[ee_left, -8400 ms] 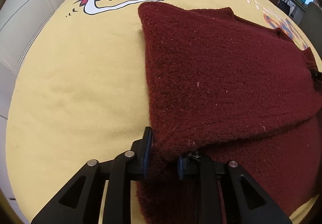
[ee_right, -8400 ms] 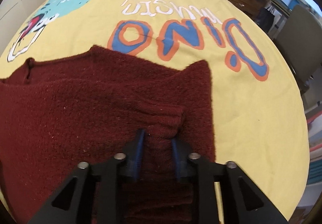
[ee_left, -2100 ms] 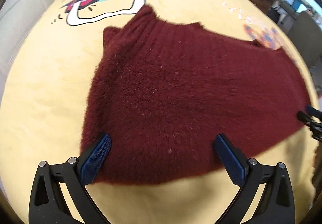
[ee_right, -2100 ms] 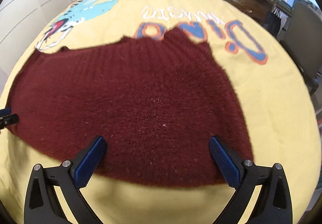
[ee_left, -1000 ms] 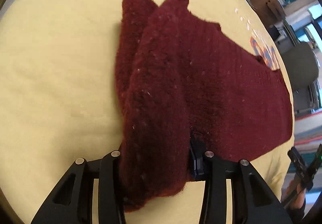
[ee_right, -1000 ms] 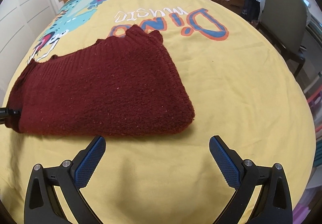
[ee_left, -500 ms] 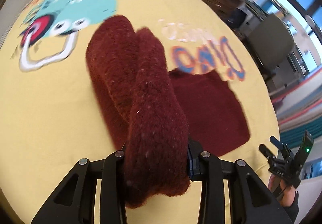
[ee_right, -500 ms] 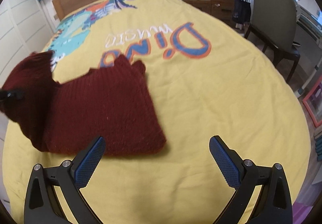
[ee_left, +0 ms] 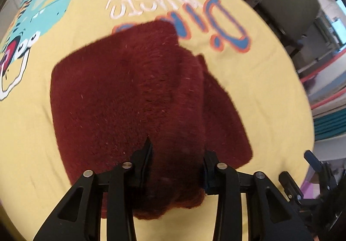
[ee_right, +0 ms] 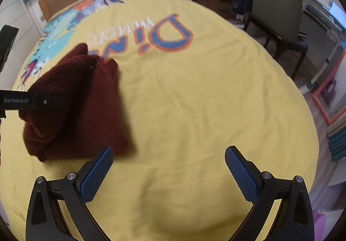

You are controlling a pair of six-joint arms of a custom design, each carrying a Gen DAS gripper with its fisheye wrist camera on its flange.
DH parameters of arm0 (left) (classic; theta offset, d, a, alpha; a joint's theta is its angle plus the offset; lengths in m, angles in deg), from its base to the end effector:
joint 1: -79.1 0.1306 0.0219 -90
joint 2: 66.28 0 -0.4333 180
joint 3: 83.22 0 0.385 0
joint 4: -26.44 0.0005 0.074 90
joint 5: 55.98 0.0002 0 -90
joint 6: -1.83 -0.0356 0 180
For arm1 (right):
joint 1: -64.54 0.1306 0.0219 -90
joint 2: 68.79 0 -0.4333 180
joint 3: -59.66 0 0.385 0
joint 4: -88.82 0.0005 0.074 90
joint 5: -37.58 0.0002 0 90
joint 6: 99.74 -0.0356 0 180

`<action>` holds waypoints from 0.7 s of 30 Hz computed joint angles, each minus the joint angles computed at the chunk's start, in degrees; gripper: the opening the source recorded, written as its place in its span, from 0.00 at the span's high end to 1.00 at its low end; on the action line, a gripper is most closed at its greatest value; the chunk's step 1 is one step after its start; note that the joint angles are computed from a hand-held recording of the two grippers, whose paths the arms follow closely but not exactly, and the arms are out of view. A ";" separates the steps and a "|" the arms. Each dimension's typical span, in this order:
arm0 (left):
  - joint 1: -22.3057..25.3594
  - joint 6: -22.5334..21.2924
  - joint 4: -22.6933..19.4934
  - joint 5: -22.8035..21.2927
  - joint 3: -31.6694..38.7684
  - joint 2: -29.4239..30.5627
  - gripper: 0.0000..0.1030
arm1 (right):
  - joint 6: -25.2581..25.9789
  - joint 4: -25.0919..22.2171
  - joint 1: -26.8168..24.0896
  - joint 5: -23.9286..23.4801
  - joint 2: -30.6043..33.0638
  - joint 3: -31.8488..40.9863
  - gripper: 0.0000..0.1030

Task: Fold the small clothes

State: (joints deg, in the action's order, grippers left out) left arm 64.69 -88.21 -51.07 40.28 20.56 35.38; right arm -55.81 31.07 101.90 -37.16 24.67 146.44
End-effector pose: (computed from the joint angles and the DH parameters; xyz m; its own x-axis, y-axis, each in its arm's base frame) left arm 0.5041 -0.1341 0.4633 -0.9370 0.2415 -0.2523 0.2747 0.9558 -0.1053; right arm 0.3851 0.2816 0.4205 -0.8540 0.2221 -0.4704 0.1729 0.9740 0.1461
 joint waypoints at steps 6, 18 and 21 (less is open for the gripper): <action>-0.84 2.66 0.50 -1.58 -0.20 0.50 0.54 | -1.12 0.45 -0.53 -1.54 -0.37 -2.41 0.00; 2.04 5.66 -0.53 6.41 3.26 -3.52 0.01 | -0.97 0.58 -0.47 -1.48 -0.92 -1.95 0.00; 3.89 5.90 -1.94 8.34 6.10 -3.52 0.01 | -0.75 0.61 -0.25 -1.63 -0.63 -0.85 0.00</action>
